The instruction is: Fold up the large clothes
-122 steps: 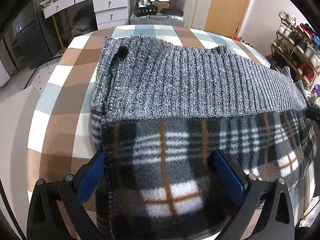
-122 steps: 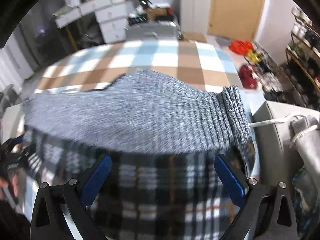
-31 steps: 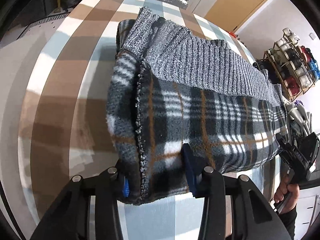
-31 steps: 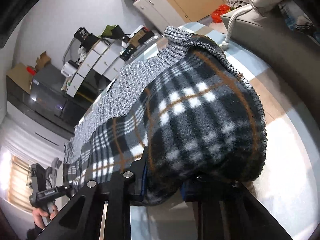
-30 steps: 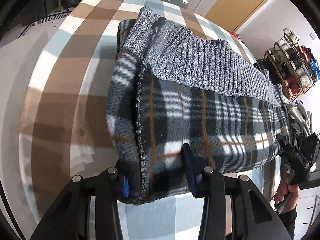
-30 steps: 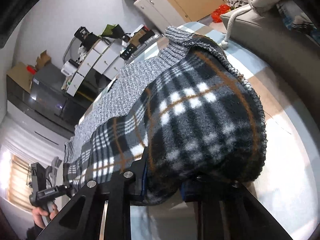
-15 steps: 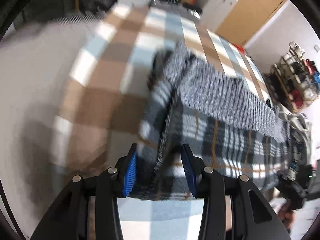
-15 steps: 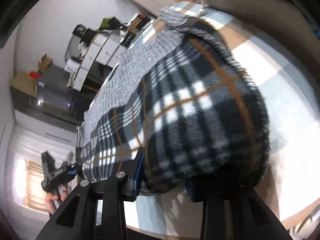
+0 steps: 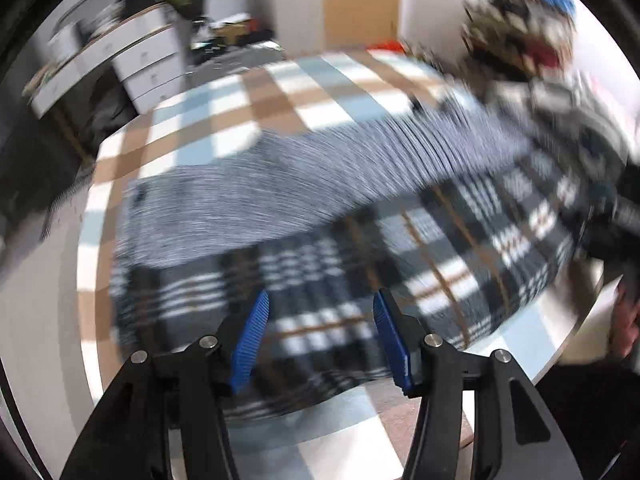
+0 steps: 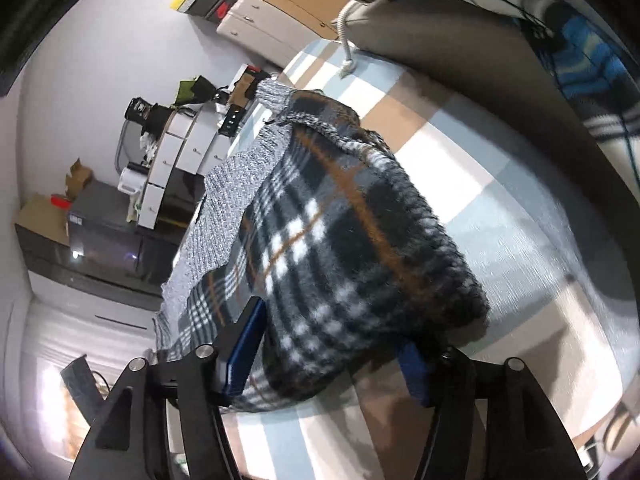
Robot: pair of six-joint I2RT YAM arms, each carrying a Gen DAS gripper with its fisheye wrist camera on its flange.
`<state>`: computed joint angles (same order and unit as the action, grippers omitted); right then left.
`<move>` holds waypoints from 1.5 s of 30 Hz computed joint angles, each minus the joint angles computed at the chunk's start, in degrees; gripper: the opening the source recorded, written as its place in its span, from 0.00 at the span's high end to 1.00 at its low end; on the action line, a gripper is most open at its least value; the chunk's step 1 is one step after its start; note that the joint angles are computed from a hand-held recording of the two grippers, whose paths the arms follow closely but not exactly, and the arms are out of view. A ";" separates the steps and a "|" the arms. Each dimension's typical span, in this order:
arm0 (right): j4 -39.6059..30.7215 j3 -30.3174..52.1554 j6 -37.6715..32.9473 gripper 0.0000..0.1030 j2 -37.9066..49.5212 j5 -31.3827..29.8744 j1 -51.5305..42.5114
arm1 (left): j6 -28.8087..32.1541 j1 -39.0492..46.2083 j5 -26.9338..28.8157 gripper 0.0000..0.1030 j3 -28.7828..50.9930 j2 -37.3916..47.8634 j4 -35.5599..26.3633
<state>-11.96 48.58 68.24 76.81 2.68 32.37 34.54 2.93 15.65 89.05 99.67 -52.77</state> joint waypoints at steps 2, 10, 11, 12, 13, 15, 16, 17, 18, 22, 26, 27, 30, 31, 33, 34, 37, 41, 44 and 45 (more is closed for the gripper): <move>-1.29 2.26 -1.24 0.34 1.85 1.73 0.63 | 1.36 -2.32 -1.73 0.52 -3.10 -0.86 2.92; -3.72 9.44 -6.68 0.14 8.42 7.10 0.94 | 1.70 -3.70 -1.27 0.42 -3.31 0.37 7.13; -3.55 9.90 -7.40 0.14 9.03 7.84 1.03 | 1.08 -3.70 -0.83 0.36 -2.09 1.55 6.31; -3.44 10.08 -7.91 0.14 9.29 8.28 1.10 | 0.20 -3.87 -1.31 0.26 -1.35 2.46 5.74; -3.18 10.45 -8.63 0.16 9.82 8.79 1.03 | -0.67 -3.80 -1.82 0.20 -0.50 3.55 4.93; -4.38 11.77 -9.30 0.41 10.93 9.94 0.70 | -1.12 -3.15 -0.48 0.19 2.52 6.07 2.51; -4.19 11.77 -10.10 0.55 11.04 9.85 0.38 | -0.88 -2.74 0.40 0.19 4.47 7.36 0.85; -2.95 11.14 -10.94 0.60 10.68 9.17 -0.01 | -0.85 -2.39 0.92 0.19 5.39 7.94 -0.04; -1.36 10.30 -11.37 0.64 9.84 9.42 -0.09 | -0.95 -2.32 1.12 0.19 5.60 8.21 -0.14; -1.92 11.24 -15.71 0.70 7.72 15.57 3.02 | -0.84 -2.60 0.66 0.19 0.71 4.27 1.79; -3.28 12.04 -18.18 0.72 5.44 20.98 6.30 | -0.28 -3.79 2.14 0.19 2.38 5.60 -0.81; -4.26 12.61 -18.53 0.73 5.11 22.06 6.71 | -0.60 -3.87 3.03 0.19 2.56 5.88 -1.33; -5.70 12.50 -18.66 0.73 2.89 23.70 7.21 | -0.66 -4.87 4.27 0.19 2.85 6.26 -1.60; -6.49 12.43 -18.79 0.73 1.68 24.30 7.40 | -0.81 -5.63 4.37 0.19 2.29 5.90 -1.21; -9.40 13.93 -20.96 0.73 0.25 26.82 8.25 | -1.14 -7.22 4.66 0.19 1.49 5.38 -0.71; -11.24 15.35 -22.35 0.74 0.41 28.66 9.17 | -1.40 -8.31 4.83 0.19 0.99 4.99 -0.52; -19.03 23.29 -27.44 0.74 2.23 31.88 10.72 | -2.55 -11.73 5.50 0.19 0.63 4.73 -0.38; -27.97 37.81 -35.21 0.74 8.10 36.91 14.61 | 1.86 -13.24 15.84 0.19 8.20 10.17 -8.84; -33.83 51.31 -42.60 0.74 17.49 41.91 19.49 | 6.85 -9.78 21.82 0.19 21.74 16.71 -24.36; -35.15 55.99 -45.01 0.74 21.57 42.01 21.06 | 8.23 -7.19 22.98 0.19 25.58 17.86 -27.80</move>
<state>-47.12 104.57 23.23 98.38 44.69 53.42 42.77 -4.26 38.63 114.62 117.53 -80.57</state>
